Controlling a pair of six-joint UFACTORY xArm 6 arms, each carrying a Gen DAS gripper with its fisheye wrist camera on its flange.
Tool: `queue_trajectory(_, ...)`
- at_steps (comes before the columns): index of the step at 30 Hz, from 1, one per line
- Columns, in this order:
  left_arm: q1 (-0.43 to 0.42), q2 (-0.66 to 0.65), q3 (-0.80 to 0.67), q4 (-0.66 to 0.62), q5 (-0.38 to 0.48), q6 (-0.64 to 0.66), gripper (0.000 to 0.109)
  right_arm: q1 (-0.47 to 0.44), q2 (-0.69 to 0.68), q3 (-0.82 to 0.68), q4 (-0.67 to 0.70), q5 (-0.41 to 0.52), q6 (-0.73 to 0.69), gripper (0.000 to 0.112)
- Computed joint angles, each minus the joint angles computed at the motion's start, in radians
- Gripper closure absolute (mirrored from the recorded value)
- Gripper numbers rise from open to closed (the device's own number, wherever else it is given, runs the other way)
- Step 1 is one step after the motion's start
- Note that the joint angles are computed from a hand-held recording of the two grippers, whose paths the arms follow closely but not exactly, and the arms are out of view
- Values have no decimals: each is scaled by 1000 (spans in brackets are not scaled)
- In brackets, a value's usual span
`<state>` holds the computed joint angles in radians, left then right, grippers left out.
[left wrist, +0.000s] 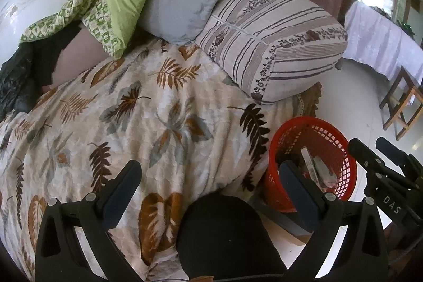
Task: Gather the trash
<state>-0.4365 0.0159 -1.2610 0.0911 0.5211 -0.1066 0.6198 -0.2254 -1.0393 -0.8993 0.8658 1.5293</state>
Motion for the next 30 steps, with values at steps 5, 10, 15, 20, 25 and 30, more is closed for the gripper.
queue_trajectory(5, 0, 10, -9, -9, 13, 4, 6, -12, 4, 8, 20, -23, 0, 31)
queue_trajectory(10, 3, 18, -16, -19, 22, 5, 6, -13, 10, 5, 25, -25, -7, 31)
queue_trajectory(15, 4, 18, -15, -21, 22, 6, 6, -13, 11, 4, 26, -24, -7, 31)
queue_trajectory(20, 4, 19, -16, -26, 27, 11, 6, -11, 12, 1, 29, -21, -11, 31)
queue_trajectory(25, 2, 17, -8, -21, 27, 8, 6, -10, 12, 1, 29, -20, -9, 31)
queue_trajectory(30, 2, 16, -6, -25, 31, 11, 6, -11, 11, 3, 30, -21, -9, 31)
